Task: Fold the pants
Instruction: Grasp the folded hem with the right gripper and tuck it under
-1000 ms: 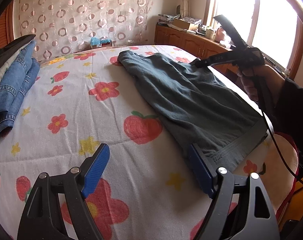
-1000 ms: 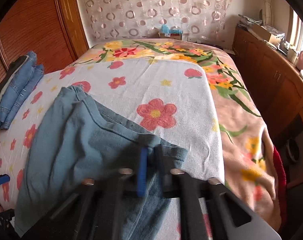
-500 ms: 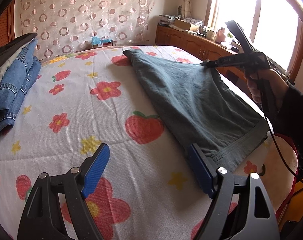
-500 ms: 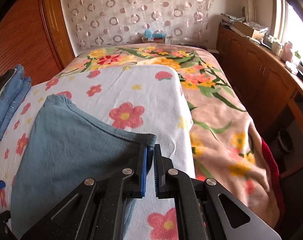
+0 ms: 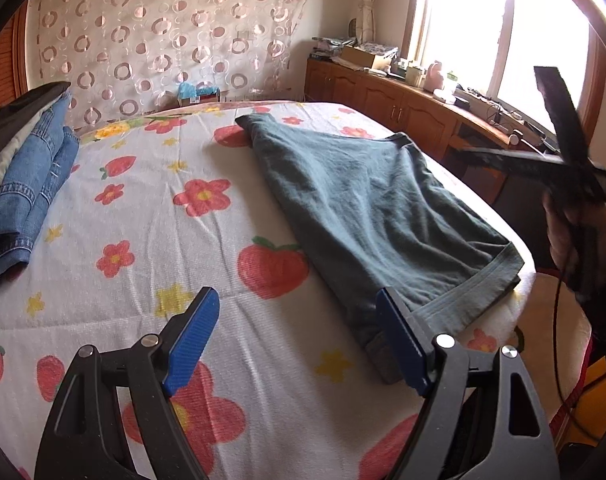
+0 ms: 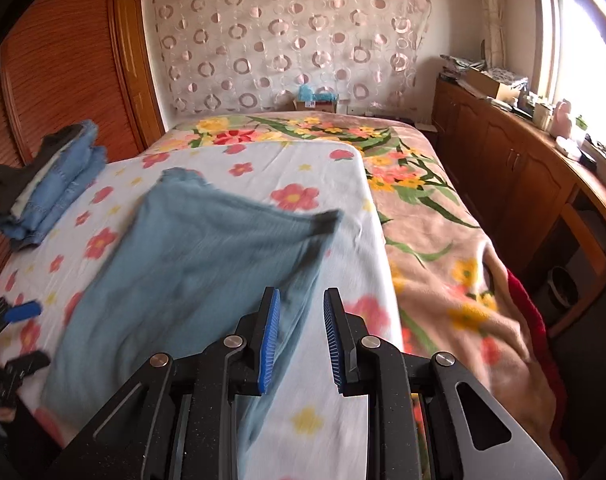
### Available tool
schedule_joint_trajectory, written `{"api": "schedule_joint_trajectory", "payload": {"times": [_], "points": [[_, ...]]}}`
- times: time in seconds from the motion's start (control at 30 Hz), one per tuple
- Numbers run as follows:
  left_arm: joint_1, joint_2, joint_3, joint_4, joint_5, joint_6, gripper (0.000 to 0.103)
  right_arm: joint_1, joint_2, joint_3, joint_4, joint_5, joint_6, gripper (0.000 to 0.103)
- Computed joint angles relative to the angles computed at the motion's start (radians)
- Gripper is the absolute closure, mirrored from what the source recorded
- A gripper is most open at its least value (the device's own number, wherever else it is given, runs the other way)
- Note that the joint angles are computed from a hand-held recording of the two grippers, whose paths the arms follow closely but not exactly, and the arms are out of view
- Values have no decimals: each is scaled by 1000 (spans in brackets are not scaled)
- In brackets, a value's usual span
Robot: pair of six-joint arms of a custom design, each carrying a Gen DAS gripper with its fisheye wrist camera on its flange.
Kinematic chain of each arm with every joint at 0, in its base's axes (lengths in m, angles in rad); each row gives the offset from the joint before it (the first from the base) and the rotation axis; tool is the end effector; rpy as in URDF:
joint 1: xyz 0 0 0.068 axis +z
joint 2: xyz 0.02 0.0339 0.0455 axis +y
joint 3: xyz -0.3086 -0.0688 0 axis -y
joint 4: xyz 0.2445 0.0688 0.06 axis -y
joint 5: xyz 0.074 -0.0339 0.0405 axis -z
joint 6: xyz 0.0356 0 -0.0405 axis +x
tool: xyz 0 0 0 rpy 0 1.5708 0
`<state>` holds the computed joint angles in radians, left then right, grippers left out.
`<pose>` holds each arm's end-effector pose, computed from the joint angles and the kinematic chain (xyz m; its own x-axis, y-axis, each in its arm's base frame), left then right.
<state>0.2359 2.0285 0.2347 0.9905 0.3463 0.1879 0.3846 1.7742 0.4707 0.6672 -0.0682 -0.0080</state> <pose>0.2317 0.0433 0.0613 -0.6857 0.0159 -0.7277 0.1398 0.9840 -0.1103 0.2706 0.1121 0.1307 -0.5474 -0.2302 -0.8046 -0.4295 0.9024 0.0341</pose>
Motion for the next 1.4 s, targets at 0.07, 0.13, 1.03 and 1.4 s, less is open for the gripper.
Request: {"api": "schedule_joint_trajectory", "payload": {"times": [0.07, 0.13, 1.03, 1.4], "points": [[-7, -11, -8, 0, -2, 2, 21, 18, -40, -71, 36, 18, 19, 73], [-15, -18, -14, 1, -9, 4, 21, 34, -65, -117, 67, 35, 24, 70], [-99, 5, -66, 35, 43, 8, 44, 16, -128, -242, 9, -68, 65, 74], [-100, 36, -49, 15, 83, -1, 78, 9, -115, -267, 81, -105, 82, 94]]}}
